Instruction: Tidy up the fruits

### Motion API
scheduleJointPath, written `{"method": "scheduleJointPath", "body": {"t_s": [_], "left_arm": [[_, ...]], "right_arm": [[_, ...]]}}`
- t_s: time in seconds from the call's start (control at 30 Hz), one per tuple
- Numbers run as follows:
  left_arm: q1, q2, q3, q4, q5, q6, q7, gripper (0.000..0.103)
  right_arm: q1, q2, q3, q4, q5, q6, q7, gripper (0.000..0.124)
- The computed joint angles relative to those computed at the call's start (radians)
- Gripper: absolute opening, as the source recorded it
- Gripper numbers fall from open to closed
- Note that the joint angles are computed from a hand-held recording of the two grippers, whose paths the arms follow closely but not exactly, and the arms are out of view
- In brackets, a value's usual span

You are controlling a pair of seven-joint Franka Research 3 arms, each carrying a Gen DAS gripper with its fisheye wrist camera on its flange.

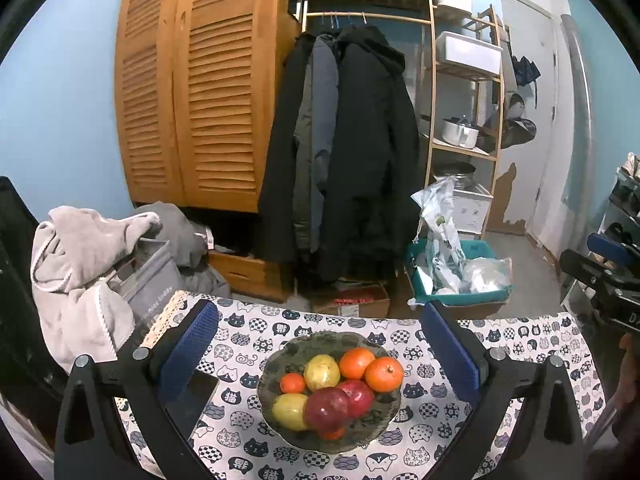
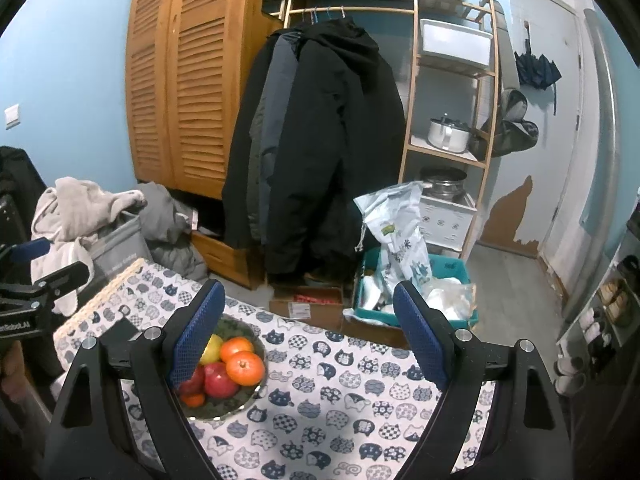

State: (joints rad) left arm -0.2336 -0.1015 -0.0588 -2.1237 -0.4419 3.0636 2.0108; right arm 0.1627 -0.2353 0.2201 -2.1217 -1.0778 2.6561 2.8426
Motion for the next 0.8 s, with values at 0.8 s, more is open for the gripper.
{"method": "scheduleJointPath", "body": {"t_s": [0.8], "left_arm": [[0.026, -0.01, -0.01, -0.015, 0.129, 0.027, -0.137, 0.102]], "right_arm": [[0.007, 0.001, 0.002, 0.004, -0.007, -0.013, -0.001, 0.085]]}}
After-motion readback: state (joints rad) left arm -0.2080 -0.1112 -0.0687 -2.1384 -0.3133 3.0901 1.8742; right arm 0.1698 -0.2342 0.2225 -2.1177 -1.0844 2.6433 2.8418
